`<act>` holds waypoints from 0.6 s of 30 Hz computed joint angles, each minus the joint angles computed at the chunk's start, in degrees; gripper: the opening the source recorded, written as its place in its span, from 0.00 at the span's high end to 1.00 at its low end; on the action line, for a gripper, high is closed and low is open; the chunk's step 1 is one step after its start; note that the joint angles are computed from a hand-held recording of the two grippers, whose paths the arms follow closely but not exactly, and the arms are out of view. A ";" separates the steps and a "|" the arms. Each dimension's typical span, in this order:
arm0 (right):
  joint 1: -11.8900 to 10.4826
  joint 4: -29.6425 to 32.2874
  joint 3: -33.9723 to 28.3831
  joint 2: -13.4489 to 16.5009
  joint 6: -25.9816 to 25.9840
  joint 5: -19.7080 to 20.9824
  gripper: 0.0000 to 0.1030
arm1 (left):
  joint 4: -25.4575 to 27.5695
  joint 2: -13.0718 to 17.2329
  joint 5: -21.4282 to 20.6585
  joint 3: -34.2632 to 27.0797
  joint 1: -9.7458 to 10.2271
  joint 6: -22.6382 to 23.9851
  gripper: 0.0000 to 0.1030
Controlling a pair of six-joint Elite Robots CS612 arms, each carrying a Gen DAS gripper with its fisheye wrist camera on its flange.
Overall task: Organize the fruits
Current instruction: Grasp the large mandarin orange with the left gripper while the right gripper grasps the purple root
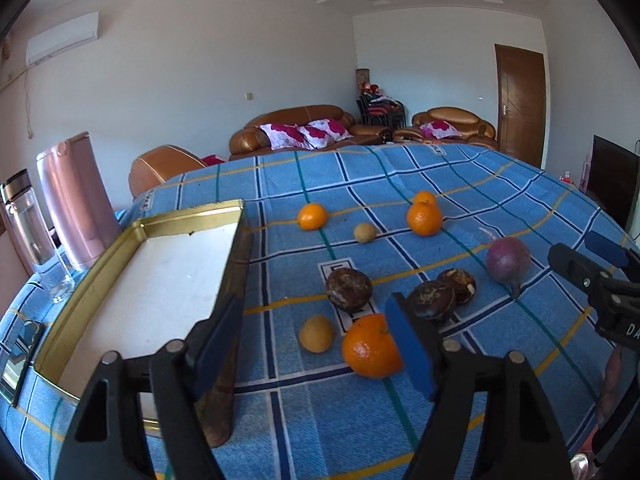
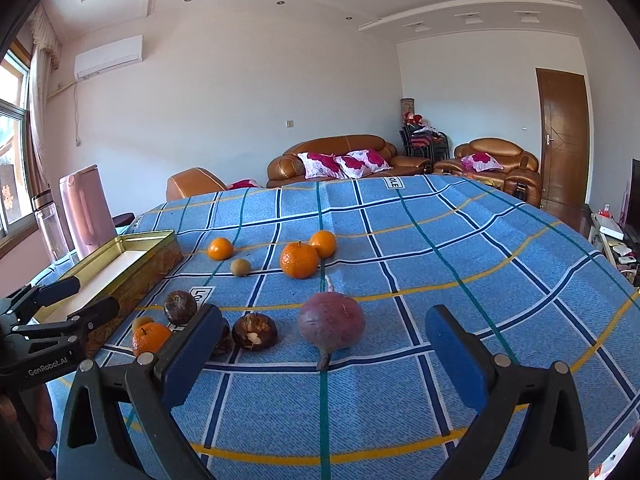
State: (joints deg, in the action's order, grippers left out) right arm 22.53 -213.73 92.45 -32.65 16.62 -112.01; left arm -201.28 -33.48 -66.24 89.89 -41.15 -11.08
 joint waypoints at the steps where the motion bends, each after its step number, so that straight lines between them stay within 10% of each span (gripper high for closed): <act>1: -0.03 0.37 -0.02 0.00 0.15 0.05 0.01 | 0.67 0.03 -1.13 -0.21 0.10 -0.42 0.36; 7: -0.25 1.85 -0.08 -0.05 0.63 0.45 0.01 | 4.89 0.42 -4.79 -1.82 -0.07 0.51 0.52; 18: -1.14 11.27 -2.23 -0.94 2.90 0.46 0.01 | 18.86 0.79 -12.54 -5.73 1.47 -1.04 0.50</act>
State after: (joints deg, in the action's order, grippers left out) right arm 21.39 -202.45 90.22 -33.59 19.52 -111.55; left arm -182.42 -32.69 -78.77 84.16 -39.68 -12.12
